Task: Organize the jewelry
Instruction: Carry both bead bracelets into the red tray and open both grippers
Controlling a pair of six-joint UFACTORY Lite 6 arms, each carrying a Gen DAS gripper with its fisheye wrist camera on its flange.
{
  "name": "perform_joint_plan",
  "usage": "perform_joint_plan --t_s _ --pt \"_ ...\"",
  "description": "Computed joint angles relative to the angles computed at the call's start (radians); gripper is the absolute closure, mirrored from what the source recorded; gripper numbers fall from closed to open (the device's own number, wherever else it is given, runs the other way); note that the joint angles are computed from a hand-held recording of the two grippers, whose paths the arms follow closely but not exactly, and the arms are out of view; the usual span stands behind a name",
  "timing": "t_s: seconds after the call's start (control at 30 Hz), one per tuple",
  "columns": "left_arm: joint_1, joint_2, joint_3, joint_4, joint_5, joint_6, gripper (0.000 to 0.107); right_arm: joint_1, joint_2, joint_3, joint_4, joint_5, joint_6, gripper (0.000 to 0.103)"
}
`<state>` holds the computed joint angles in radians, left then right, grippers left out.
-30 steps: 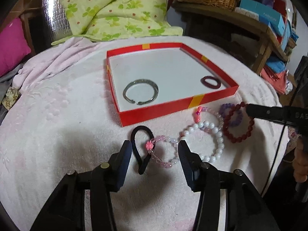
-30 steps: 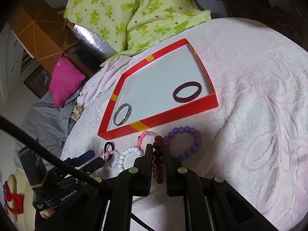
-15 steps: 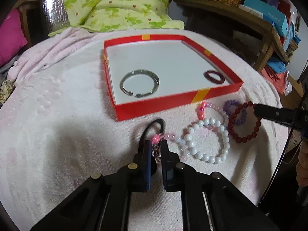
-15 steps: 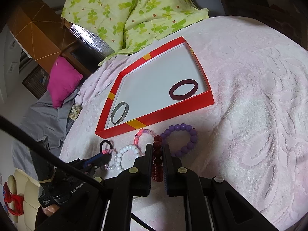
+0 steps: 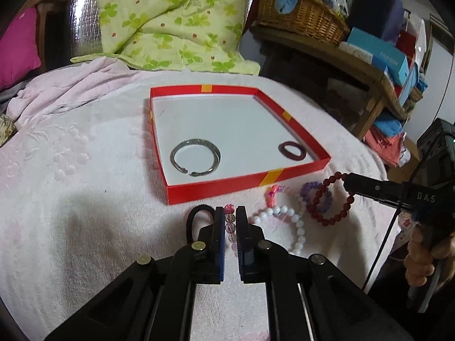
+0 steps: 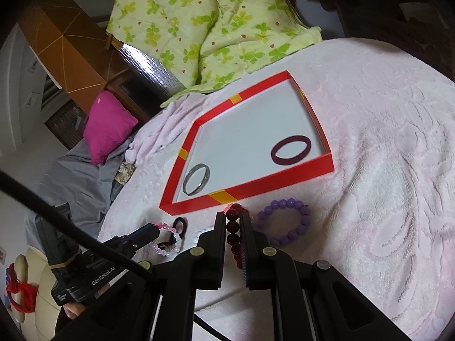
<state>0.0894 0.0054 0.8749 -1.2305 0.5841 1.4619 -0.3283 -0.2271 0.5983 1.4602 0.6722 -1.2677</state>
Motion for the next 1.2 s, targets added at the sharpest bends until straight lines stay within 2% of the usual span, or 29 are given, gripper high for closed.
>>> perform_joint_plan --t_s 0.3,0.57,0.83,0.97,1.2 --pt "0.015 -0.014 0.016 -0.032 0.044 0.013 0.099 0.004 -0.011 0.014 0.059 0.013 -0.05 0.093" --pt "-0.036 0.07 0.156 -0.041 0.114 -0.065 0.099 0.021 0.098 0.15 0.112 0.017 -0.06 0.093" --pt "-0.158 0.261 0.399 -0.004 0.019 -0.162 0.099 0.071 0.274 0.347 0.123 -0.01 -0.028 0.092" --pt "-0.187 0.381 0.513 0.024 -0.006 -0.22 0.099 0.099 0.424 0.502 0.113 -0.035 -0.007 0.092" --pt "-0.234 0.467 0.573 0.104 -0.066 -0.284 0.099 0.144 0.656 0.751 0.024 -0.064 0.111 0.092"
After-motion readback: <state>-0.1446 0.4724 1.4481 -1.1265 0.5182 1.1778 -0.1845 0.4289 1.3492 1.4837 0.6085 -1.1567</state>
